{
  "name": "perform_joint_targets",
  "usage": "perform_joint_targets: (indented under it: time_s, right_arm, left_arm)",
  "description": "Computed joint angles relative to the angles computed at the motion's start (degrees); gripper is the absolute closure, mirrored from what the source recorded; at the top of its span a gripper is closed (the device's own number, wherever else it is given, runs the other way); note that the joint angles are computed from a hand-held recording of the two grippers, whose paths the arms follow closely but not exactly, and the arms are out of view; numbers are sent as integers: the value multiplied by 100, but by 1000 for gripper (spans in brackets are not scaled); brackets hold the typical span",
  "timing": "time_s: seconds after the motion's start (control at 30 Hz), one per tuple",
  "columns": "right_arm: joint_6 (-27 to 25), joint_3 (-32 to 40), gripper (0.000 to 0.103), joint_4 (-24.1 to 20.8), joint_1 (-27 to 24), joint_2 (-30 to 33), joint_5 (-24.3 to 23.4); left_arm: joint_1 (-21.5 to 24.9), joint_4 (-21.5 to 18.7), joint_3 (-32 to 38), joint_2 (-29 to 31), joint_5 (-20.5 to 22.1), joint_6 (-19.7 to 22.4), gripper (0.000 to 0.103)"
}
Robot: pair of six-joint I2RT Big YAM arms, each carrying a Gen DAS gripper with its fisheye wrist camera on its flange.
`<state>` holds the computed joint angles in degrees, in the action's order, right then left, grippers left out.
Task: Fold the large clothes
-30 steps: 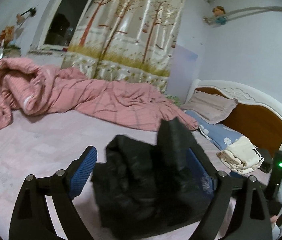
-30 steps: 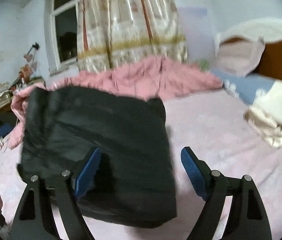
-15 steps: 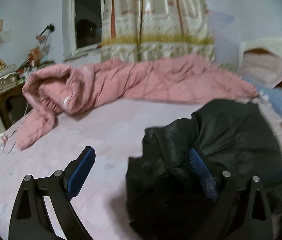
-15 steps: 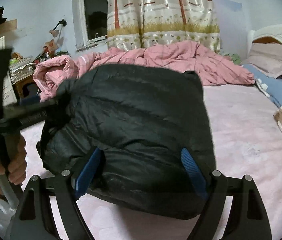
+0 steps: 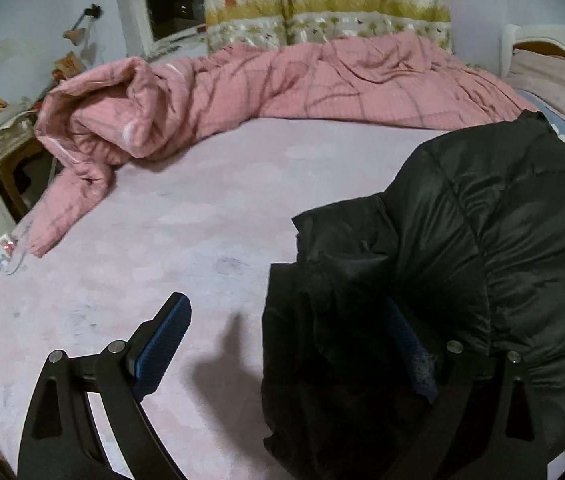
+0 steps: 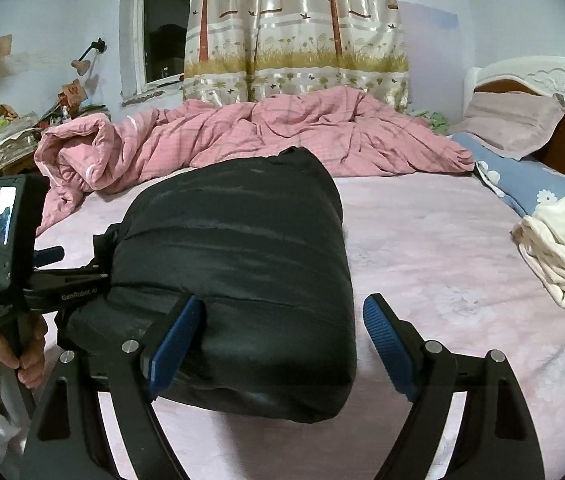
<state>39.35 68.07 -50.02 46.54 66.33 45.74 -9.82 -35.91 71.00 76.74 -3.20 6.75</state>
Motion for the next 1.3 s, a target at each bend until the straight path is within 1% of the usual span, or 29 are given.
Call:
perform_joint_targets:
  time_s: [0.23, 0.3, 0.33, 0.37, 0.4, 0.43, 0.47, 0.53, 0.57, 0.63, 0.67, 0.7, 0.73, 0.77, 0.8, 0.83, 0.87, 0.9, 0.93, 0.97, 1.0, 1.03, 1.07, 1.13, 1.17, 1.2, 1.23, 1.27, 1.3]
  right_arm:
    - [11, 13, 18, -40, -1, -5, 8]
    - [159, -15, 18, -50, -12, -55, -3]
    - [287, -30, 18, -103, -9, -90, 91]
    - [475, -16, 18, -220, 29, -95, 314]
    - [586, -36, 18, -281, 45, -120, 477]
    - [673, -61, 18, -328, 50, -173, 595]
    - [638, -98, 18, -289, 9, -238, 554]
    - [511, -159, 18, -139, -82, -386, 342]
    - [420, -177, 21, -33, -117, -442, 230]
    - [151, -197, 40, 267, -226, -538, -214]
    - [-9, -165, 44, 425, -306, -542, -554]
    - [-102, -127, 51, 524, -348, -516, -702]
    - [-192, -63, 59, 606, -390, -455, -799]
    - [-258, -8, 62, 655, -431, -390, -847]
    - [-342, 71, 68, 700, -505, -288, -962]
    - [-392, 164, 69, 682, -597, -167, -1119]
    - [-447, 240, 70, 661, -696, -51, -1251]
    - [-490, 285, 73, 653, -760, 39, -1334]
    - [-528, 337, 73, 621, -845, 164, -1408]
    - [-569, 364, 73, 602, -887, 264, -1374]
    - [-663, 355, 73, 635, -912, 322, -1365]
    - [-758, 319, 73, 712, -948, 345, -1452]
    - [-853, 223, 73, 888, -1015, 355, -1719]
    - [-908, 150, 73, 1033, -1125, 416, -1972]
    - [-952, 116, 73, 1099, -1165, 464, -2054]
    - [-993, 107, 73, 1123, -1187, 523, -2083]
    - [-1009, 125, 73, 1090, -1186, 590, -2043]
    - [-999, 158, 73, 1013, -1156, 697, -1920]
    - [-997, 169, 73, 989, -1154, 745, -1877]
  left_arm:
    - [146, -289, 88, 157, 536, -111, 7]
    - [205, -505, 184, 216, 695, -144, 7]
    - [242, -680, 269, 250, 795, -160, 7]
    - [282, -802, 330, 246, 887, -183, 7]
    - [306, -808, 330, 193, 933, -210, 8]
    - [322, -714, 270, 71, 950, -238, 8]
    - [339, -528, 161, -97, 998, -287, 10]
    - [378, 35, -152, -557, 1298, -333, 11]
    - [384, 427, -352, -830, 1466, -334, 12]
    - [370, 1293, -766, -1341, 1701, -334, 12]
    - [364, 1747, -982, -1579, 1857, -344, 12]
    - [348, 2096, -1139, -1745, 2005, -372, 13]
    - [298, 2303, -1214, -1847, 2103, -376, 19]
    - [200, 2281, -1183, -1847, 2078, -307, 29]
    - [106, 2102, -1074, -1765, 2031, -187, 36]
    - [-8, 1801, -913, -1615, 1920, -18, 57]
    - [-68, 1505, -755, -1432, 1881, 112, 74]
    - [-73, 1152, -567, -1213, 1964, 210, 78]
    - [-72, 780, -371, -983, 1967, 281, 85]
    - [-93, 420, -179, -738, 1836, 316, 89]
    - [-91, 230, -90, -551, 1751, 322, 89]
    - [-115, 132, -49, -428, 1593, 326, 89]
    - [-155, 108, -63, -351, 1422, 377, 89]
    - [-257, 282, -253, -328, 1159, 590, 89]
    - [-371, 517, -412, -335, 837, 820, 89]
    - [-472, 656, -531, -349, 594, 961, 89]
    - [-517, 735, -590, -338, 467, 989, 90]
    - [-534, 743, -599, -318, 436, 972, 91]
    - [-516, 672, -542, -265, 496, 911, 91]
